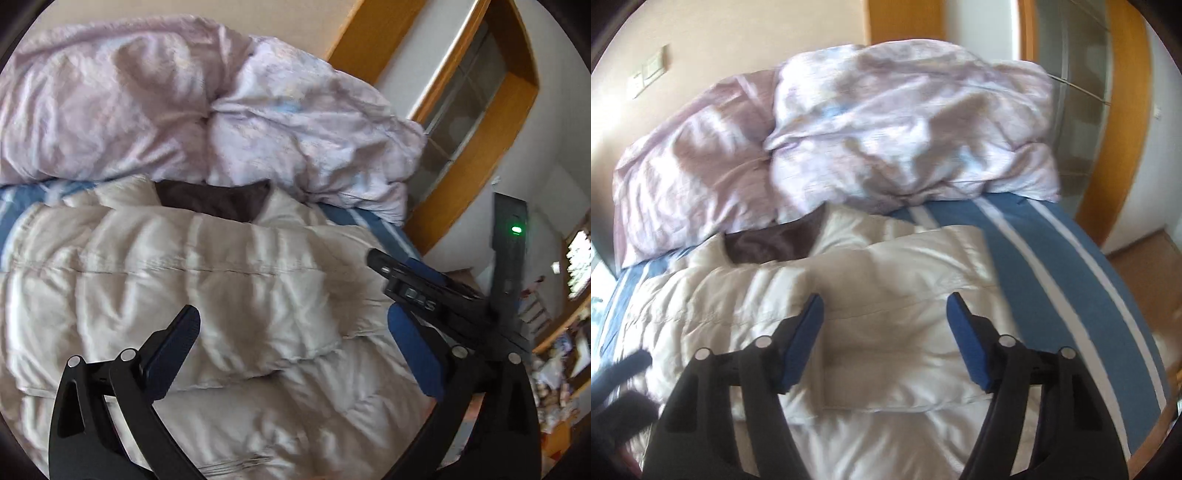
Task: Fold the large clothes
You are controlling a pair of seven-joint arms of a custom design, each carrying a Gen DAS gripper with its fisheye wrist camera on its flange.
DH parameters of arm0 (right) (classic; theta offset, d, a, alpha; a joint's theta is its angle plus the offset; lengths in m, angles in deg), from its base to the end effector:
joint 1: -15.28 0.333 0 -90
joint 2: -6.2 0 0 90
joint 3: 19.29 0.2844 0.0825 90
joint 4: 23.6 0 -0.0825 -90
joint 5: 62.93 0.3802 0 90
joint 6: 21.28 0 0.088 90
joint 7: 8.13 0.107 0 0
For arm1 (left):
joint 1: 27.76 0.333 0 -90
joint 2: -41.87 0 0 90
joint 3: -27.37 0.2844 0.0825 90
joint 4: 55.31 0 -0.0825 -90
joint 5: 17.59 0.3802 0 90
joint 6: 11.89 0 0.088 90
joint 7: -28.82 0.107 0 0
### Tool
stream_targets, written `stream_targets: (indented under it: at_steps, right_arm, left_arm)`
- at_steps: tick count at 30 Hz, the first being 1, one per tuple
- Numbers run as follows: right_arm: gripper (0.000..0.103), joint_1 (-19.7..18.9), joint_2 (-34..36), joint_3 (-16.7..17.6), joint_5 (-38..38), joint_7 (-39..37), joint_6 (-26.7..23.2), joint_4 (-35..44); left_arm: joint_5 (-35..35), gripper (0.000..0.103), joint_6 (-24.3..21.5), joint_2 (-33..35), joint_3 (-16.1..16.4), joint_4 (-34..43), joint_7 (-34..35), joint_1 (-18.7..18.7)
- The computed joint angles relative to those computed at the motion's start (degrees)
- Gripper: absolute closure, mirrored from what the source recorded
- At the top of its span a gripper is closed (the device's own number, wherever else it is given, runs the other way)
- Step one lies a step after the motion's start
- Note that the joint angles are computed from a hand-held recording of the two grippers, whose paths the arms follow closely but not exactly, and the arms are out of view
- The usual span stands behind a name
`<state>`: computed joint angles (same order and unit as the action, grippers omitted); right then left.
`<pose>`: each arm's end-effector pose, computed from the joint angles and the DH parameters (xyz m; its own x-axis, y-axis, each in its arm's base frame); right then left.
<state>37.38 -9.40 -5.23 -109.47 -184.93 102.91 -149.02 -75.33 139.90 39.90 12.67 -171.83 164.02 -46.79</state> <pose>0.4210 0.2810 0.5050 -0.5306 -0.8429 -0.0896 -0.5497 0.4227 -0.7205 0.4964 -0.3056 0.4933 -0.6670 -0.6467 0.3701 -0.6524 0.2669 -0.7093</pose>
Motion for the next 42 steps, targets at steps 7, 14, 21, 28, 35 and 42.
stream_targets:
  at_steps: [7,14,21,28,35,42]
  right_arm:
    - [0.051,1.24,6.3,-1.3,2.37,-6.63,9.56,3.75]
    - [0.051,3.39,11.68,-1.96,2.83,-9.33,8.23,8.41]
    - [0.051,4.49,12.61,-2.72,1.73,-9.79,6.7,8.92]
    - [0.051,4.78,14.2,-3.56,3.3,-11.12,6.58,9.43]
    - [0.047,4.29,15.19,-4.59,7.5,-12.32,8.95,8.54]
    - [0.044,3.51,15.68,-5.13,11.0,-12.25,11.94,7.04]
  left_arm:
    - [19.02,0.001,14.1,-0.55,0.26,-4.15,-12.74,1.53]
    - [50.76,0.001,18.83,1.66,1.67,-6.24,-39.25,5.57]
    - [63.15,0.001,18.39,3.59,3.04,-5.52,-50.13,6.24]
    - [67.28,0.001,16.42,5.14,3.55,-4.2,-53.01,5.58]
    - [63.28,0.001,14.11,7.35,3.49,-2.38,-49.48,5.31]
    - [62.79,0.001,12.24,9.32,4.0,-0.54,-48.59,4.73]
